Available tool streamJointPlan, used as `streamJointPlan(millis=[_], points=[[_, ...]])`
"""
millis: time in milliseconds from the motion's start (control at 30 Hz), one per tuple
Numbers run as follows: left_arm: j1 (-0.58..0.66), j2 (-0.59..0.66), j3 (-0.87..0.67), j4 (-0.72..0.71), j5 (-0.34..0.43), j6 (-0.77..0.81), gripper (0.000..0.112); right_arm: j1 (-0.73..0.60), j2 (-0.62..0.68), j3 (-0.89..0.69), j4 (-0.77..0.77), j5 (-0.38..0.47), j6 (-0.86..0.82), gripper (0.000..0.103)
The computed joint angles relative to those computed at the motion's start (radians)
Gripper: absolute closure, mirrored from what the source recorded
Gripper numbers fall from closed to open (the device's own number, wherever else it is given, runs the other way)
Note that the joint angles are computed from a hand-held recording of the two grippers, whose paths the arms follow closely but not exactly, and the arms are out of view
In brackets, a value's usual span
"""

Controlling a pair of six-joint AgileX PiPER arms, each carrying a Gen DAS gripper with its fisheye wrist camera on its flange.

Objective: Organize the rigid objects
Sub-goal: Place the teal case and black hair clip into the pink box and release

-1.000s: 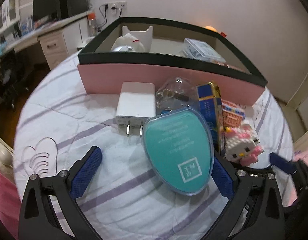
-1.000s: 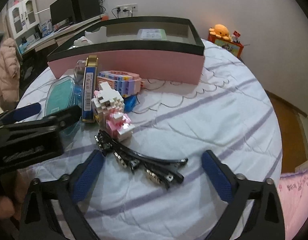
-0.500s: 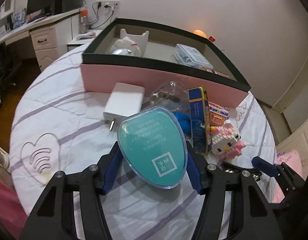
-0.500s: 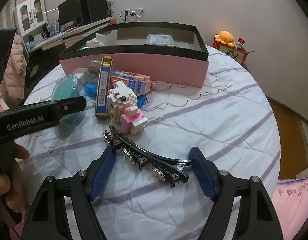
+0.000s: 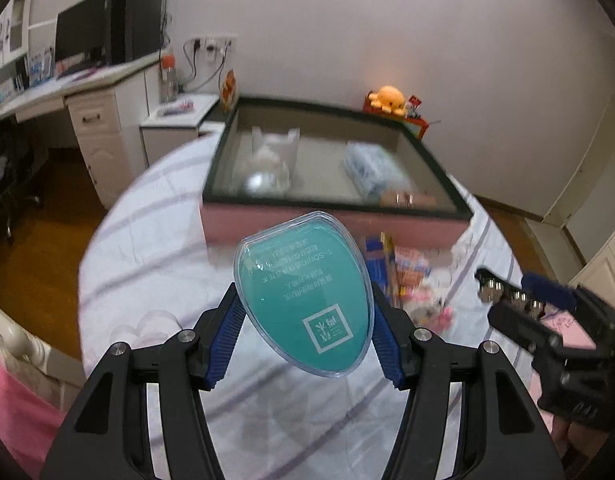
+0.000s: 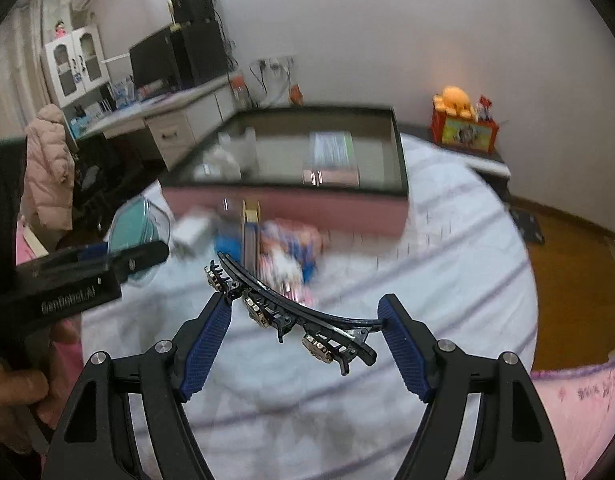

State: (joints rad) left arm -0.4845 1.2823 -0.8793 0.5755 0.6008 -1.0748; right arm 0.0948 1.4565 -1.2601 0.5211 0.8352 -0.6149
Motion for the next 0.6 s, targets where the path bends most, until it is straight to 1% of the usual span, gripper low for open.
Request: streamJointPlan(millis=[100, 167, 367, 400, 500, 600], points=[[0.043, 0.036, -0.087, -0.017, 0.018, 0.080, 0.052, 0.031, 0.067, -0.132, -0.025, 0.005, 0.039, 0.026], [0.075, 0.067, -0.140, -0.025, 0.014, 0.122, 0.052, 0.050, 0.126, -0.224, -0.050, 0.014, 0.076, 0.026], [0.175, 0.245, -0.369, -0.129, 0.004, 0.324, 0.052, 0.101, 0.361, -0.538, -0.128, 0.065, 0.200, 0.026], [0.195, 0.289, -0.417, -0.169, 0.002, 0.375, 0.052, 0.111, 0.426, -0.625, -0.149, 0.092, 0.228, 0.026], [0.225, 0.385, -0.514, -0.226, 0.007, 0.448, 0.052, 0.130, 0.561, -0.808, -0.205, 0.158, 0.288, 0.025], [0.256, 0.483, -0.606, -0.310, 0.018, 0.529, 0.052, 0.137, 0.702, -1.010, -0.244, 0.251, 0.331, 0.025]])
